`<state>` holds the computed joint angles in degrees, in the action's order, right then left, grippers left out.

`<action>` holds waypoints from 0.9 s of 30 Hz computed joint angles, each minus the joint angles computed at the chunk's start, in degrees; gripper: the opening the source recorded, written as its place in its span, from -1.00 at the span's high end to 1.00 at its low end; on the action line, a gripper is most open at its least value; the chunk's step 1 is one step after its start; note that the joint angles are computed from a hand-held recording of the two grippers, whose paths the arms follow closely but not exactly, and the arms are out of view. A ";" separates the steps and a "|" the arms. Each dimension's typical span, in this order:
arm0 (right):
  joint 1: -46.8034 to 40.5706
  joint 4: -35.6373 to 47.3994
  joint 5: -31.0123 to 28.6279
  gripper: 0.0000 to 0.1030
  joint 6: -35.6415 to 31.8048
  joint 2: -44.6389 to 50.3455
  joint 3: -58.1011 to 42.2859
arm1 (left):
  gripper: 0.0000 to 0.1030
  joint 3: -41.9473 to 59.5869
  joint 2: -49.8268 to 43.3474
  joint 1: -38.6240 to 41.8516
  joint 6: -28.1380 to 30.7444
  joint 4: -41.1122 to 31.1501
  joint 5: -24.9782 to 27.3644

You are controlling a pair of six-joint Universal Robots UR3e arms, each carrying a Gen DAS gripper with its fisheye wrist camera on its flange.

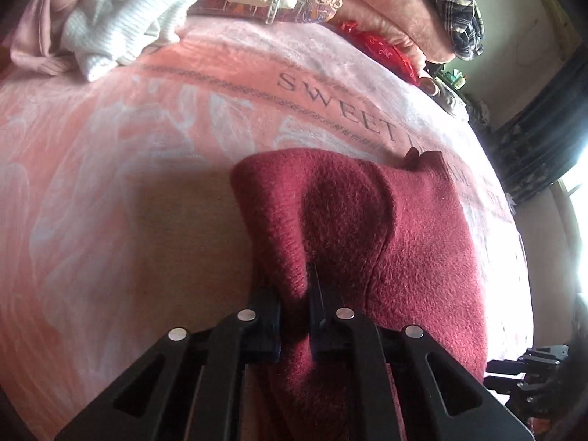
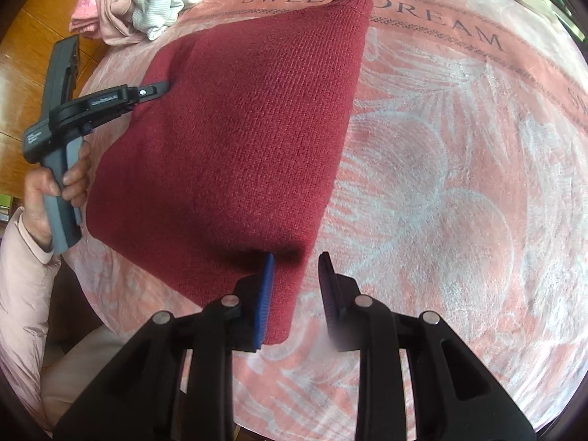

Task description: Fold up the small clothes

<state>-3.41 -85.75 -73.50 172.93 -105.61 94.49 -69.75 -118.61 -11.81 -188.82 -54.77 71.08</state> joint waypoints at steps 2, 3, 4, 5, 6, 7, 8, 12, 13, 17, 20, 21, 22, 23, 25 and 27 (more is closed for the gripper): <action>-0.75 0.67 0.84 0.49 -0.54 -0.47 0.22 | 0.69 0.85 2.01 0.43 -0.31 -1.70 -0.59; -1.68 1.23 1.64 0.42 -1.29 -1.37 0.60 | 0.53 1.12 3.21 0.32 -0.19 -2.69 0.35; -2.32 1.81 2.11 0.26 -1.89 -2.02 0.76 | 0.38 0.67 4.88 -0.09 -0.06 -3.58 1.94; -2.90 2.48 2.55 0.20 -2.75 -2.80 1.14 | 0.07 -0.37 7.05 -0.40 0.11 -4.70 3.17; -3.48 3.42 2.81 0.18 -3.81 -3.31 1.17 | 0.04 -3.68 10.71 -0.09 0.21 -4.82 2.51; -3.83 4.25 3.10 0.18 -4.55 -3.60 1.31 | 0.02 -7.21 13.99 0.35 0.22 -4.51 1.06; -4.10 5.16 3.56 0.17 -4.93 -3.75 1.60 | 0.00 -9.15 16.24 0.45 0.08 -5.19 -0.03; -3.79 7.13 4.80 0.02 -4.70 -3.03 3.00 | -0.03 -14.68 21.30 -3.31 -0.53 -7.56 2.54; -3.33 6.62 4.60 0.02 -4.27 -3.01 3.38 | -0.03 -14.93 21.14 -4.03 -0.71 -8.43 2.85; -3.85 7.25 6.41 0.39 -4.36 -2.90 4.74 | 0.66 -17.55 20.02 -4.47 -0.61 -10.42 0.73; -3.49 7.49 5.86 0.61 -4.65 -2.56 4.67 | 0.75 -21.01 20.28 -2.82 -0.86 -10.77 -1.48; -3.28 7.00 5.55 0.66 -4.18 -2.55 5.08 | 0.75 -22.15 20.31 -3.04 0.18 -9.45 -0.60; -3.02 6.36 5.21 0.67 -3.76 -2.57 5.92 | 0.75 -22.65 20.22 -3.02 0.37 -8.80 -0.52; -2.10 5.15 4.49 0.67 -3.13 -2.28 6.59 | 0.75 -23.41 20.19 -2.82 0.19 -7.91 -0.84; -0.24 3.19 3.28 0.67 -2.11 -1.44 6.75 | 0.73 -23.01 19.75 -3.09 0.42 -7.72 -0.47; 1.14 3.30 2.86 0.61 -2.46 -1.26 5.01 | 0.69 -22.44 20.47 -3.10 1.81 -7.95 -0.83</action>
